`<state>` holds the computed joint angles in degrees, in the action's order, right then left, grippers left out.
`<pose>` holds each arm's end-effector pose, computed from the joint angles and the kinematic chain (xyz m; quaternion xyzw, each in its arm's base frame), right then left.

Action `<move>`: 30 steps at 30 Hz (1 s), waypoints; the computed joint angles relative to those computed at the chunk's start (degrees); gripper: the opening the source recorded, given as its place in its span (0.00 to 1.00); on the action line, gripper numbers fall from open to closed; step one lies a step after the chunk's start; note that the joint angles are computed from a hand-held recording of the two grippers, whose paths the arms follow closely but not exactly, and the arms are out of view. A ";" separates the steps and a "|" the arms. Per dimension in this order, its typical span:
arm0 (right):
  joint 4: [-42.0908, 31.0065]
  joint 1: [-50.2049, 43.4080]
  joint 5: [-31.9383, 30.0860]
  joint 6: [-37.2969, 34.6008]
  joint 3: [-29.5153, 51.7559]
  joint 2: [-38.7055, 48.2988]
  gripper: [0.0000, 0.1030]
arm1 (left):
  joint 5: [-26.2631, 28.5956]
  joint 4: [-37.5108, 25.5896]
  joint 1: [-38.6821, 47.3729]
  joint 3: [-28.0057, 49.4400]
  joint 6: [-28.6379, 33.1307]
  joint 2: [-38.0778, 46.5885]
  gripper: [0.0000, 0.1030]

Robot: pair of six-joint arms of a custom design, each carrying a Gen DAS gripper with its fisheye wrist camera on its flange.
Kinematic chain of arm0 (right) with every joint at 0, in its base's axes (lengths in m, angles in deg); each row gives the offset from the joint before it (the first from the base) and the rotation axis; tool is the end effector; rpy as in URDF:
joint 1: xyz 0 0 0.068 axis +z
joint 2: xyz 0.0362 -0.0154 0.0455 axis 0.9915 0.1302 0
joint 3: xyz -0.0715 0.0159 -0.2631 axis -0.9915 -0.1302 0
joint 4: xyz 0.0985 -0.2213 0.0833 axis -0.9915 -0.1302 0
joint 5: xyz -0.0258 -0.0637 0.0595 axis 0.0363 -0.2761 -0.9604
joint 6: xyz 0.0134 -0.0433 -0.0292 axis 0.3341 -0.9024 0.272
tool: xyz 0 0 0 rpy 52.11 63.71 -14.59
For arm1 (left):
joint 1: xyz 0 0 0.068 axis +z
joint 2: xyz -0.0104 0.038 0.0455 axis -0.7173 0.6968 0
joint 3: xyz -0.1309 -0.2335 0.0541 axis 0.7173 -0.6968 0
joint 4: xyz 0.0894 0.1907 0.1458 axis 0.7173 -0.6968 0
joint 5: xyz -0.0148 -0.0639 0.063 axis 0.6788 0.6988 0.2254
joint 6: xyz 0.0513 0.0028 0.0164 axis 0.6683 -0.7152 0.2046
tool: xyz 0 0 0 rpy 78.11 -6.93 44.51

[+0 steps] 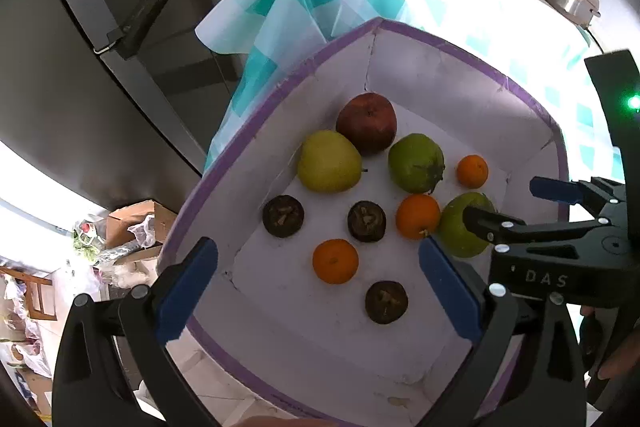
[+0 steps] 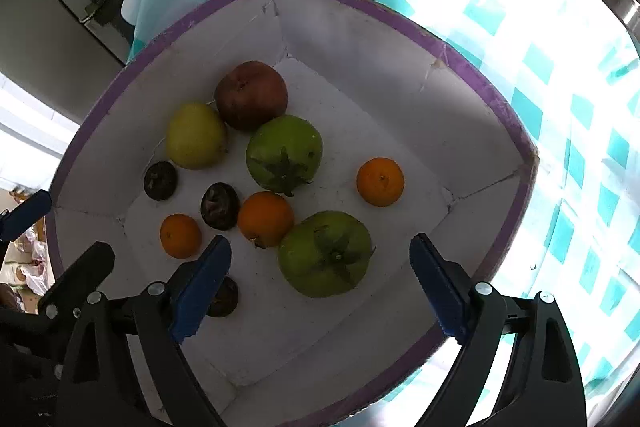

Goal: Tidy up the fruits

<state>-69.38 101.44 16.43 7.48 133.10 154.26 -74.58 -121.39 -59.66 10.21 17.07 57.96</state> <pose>0.1942 0.0640 0.2498 0.1204 0.9828 0.0269 0.1378 0.2081 -0.0534 0.2119 0.2147 0.9541 -0.0336 0.2061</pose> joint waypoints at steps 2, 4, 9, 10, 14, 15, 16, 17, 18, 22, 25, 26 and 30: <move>-0.92 -0.09 -0.01 -0.68 0.70 -0.22 0.85 | -0.23 0.12 -0.11 -0.23 -0.33 0.35 0.98; -1.29 -0.65 0.18 -1.94 0.80 -0.36 0.85 | -0.58 0.28 -0.35 -0.62 -0.78 0.68 0.98; 0.78 -0.08 0.14 -1.68 -1.02 0.17 0.85 | -1.37 0.55 -0.74 -1.14 -1.57 1.32 0.98; 0.80 -0.07 0.14 -1.81 -1.13 0.14 0.85 | -1.49 0.59 -0.85 -1.21 -1.70 1.41 0.98; 2.50 0.31 0.39 -1.60 -2.35 0.77 0.85 | -1.74 0.53 -1.10 -1.39 -2.19 1.64 0.98; 2.72 0.25 0.35 -1.68 -2.57 0.69 0.85 | -1.77 0.48 -1.08 -1.32 -2.24 1.75 0.98; 2.65 0.21 0.39 -1.77 -2.58 0.56 0.85 | -1.78 0.46 -1.04 -1.27 -2.27 1.91 0.98; 2.47 0.17 0.41 -1.82 -2.51 0.41 0.85 | -1.83 0.44 -1.05 -1.27 -2.38 2.03 0.98; 2.83 0.20 0.42 -1.81 -2.79 0.44 0.85 | -1.84 0.45 -1.02 -1.24 -2.43 2.15 0.98; 2.74 0.14 0.43 -1.86 -2.75 0.41 0.85 | -1.85 0.32 -1.01 -1.18 -2.75 2.49 0.98; 2.74 0.14 0.41 -1.88 -2.76 0.39 0.85 | -1.88 0.19 -1.14 -1.14 -2.98 2.54 0.98; 2.78 0.11 0.36 -1.87 -2.75 0.41 0.85 | -1.87 0.17 -1.10 -1.10 -2.98 2.59 0.98; 3.14 0.17 0.37 -1.84 -3.15 0.27 0.85 | -1.80 -0.08 -1.05 -1.02 -3.11 2.70 0.98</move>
